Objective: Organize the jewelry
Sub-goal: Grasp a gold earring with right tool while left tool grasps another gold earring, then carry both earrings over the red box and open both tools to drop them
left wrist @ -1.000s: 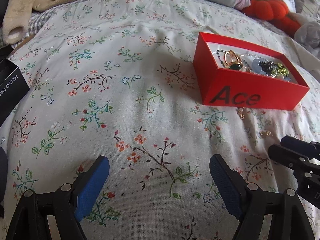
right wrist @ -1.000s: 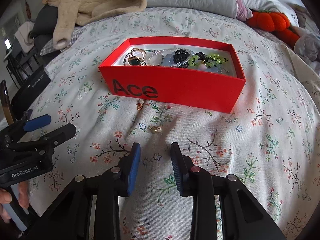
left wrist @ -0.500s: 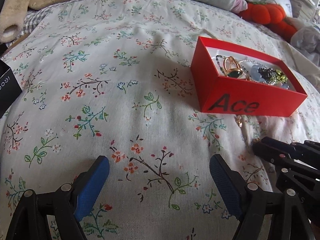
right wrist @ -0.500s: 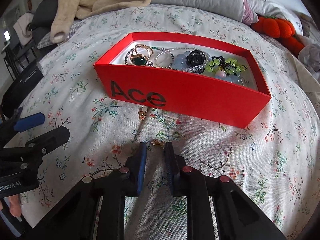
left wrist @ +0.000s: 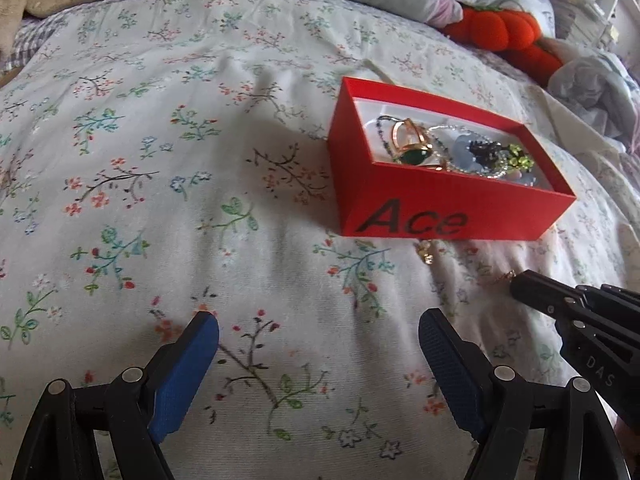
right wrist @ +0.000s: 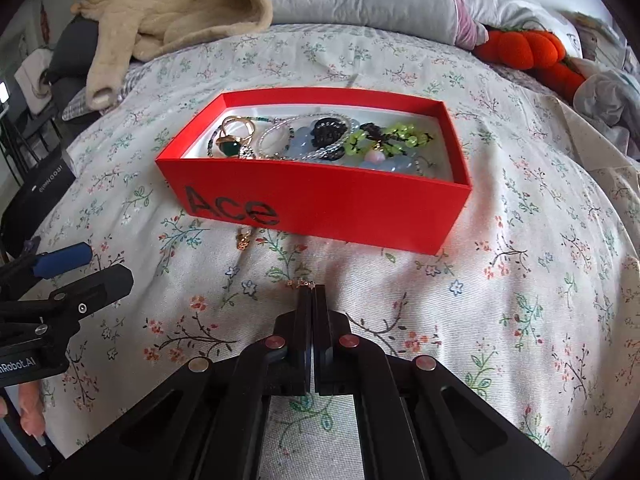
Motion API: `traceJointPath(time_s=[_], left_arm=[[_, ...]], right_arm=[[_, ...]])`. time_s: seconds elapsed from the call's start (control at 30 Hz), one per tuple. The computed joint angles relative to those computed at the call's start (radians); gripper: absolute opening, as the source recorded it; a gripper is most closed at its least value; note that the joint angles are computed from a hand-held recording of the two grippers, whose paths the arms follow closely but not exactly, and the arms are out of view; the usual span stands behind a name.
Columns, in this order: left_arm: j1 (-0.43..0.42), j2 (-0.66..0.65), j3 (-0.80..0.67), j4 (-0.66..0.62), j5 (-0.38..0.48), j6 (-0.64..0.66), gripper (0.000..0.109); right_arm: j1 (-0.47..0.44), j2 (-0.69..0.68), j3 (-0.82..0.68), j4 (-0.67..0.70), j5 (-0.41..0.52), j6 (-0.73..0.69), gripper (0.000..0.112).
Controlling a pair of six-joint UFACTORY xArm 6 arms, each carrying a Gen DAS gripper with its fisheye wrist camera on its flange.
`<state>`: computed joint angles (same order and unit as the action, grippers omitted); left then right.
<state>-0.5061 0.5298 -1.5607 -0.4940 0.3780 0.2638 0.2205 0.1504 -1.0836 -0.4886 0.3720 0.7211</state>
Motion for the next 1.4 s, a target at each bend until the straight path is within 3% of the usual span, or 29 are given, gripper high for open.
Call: traceJointPath(time_s=[0.13, 0.2, 0.4, 0.57, 0.9, 1.4], left_arm=[[-0.023, 0.037, -0.069, -0.110, 0.051, 0.130, 0.067], [-0.029, 0.066, -0.117, -0.138, 0.100, 0.169, 0.047], [-0.042, 0.162, -0.255, -0.128, 0.177, 0.158, 0.028], [-0.046, 0.225, -0.343, -0.054, 0.188, 0.061, 0.017], [-0.064, 0.249, -0.377, 0.146, 0.161, -0.082, 0.002], [-0.053, 0.176, -0.309, 0.090, 0.157, -0.053, 0.001]], right_arm=[[-0.035, -0.051, 0.057, 0.001, -0.020, 0.014, 0.000], [-0.054, -0.074, 0.091, 0.028, -0.043, -0.003, 0.000], [-0.087, -0.121, 0.166, 0.101, -0.103, -0.056, 0.000], [-0.094, -0.118, 0.182, 0.173, -0.133, -0.116, 0.000], [-0.095, -0.116, 0.194, 0.270, -0.170, -0.200, 0.000], [-0.111, -0.153, 0.177, 0.354, -0.160, -0.276, 0.000]])
